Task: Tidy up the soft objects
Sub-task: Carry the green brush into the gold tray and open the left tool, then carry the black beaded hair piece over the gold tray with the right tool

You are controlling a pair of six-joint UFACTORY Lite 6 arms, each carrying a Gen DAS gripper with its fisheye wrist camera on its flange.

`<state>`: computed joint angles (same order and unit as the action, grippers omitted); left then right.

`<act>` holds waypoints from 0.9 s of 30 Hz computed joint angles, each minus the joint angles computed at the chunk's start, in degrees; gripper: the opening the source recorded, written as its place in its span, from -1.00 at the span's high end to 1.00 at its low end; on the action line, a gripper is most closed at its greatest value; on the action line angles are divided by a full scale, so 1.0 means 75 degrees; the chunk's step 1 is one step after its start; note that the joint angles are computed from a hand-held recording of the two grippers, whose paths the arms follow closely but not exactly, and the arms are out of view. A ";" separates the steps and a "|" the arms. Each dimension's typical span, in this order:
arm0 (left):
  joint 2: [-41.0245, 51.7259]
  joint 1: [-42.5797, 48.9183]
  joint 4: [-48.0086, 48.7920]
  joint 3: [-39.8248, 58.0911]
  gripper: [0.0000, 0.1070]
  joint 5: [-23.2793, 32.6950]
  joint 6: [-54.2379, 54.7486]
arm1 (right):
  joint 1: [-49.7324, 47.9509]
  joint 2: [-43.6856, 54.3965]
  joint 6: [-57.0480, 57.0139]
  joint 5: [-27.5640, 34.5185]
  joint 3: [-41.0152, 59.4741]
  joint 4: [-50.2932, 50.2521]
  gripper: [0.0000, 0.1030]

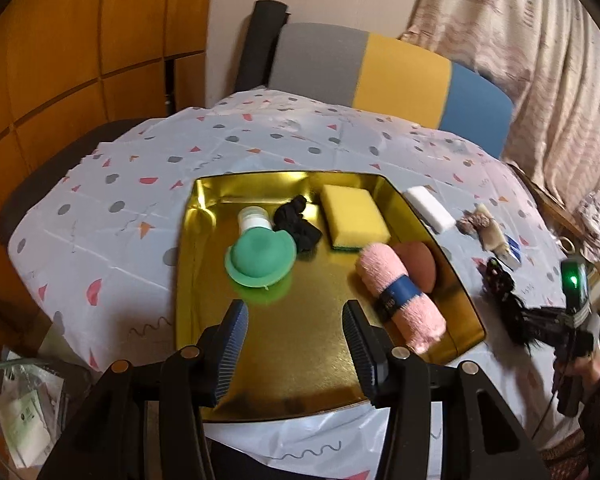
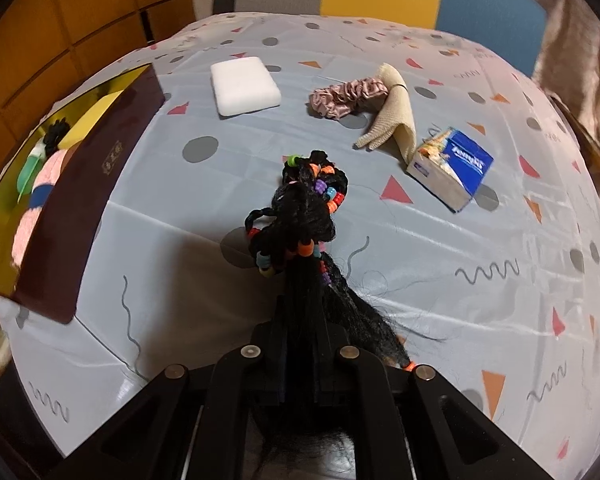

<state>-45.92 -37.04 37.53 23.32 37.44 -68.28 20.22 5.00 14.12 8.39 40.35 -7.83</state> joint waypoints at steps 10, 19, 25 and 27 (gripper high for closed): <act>-0.0326 -0.0297 0.0049 -0.0207 0.07 0.0083 -0.0120 | 0.0467 -0.0964 -0.0458 0.0595 0.0240 0.1769 0.84; -0.0783 -0.0223 0.0012 -0.0320 0.07 0.0202 -0.0082 | 0.1755 -0.1614 0.1417 0.1178 0.1333 0.0362 0.90; -0.1359 0.0195 -0.0294 -0.0387 0.07 0.0363 0.0369 | 0.3183 -0.0266 0.2046 0.1409 0.3193 -0.0080 0.90; -0.1542 0.0555 -0.0623 -0.0461 0.07 0.0310 0.0798 | 0.3602 0.0538 0.2164 0.1483 0.3990 -0.0194 0.90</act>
<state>-57.48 -32.87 32.86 19.86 39.76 -62.29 47.23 9.04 30.35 19.51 70.27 -9.28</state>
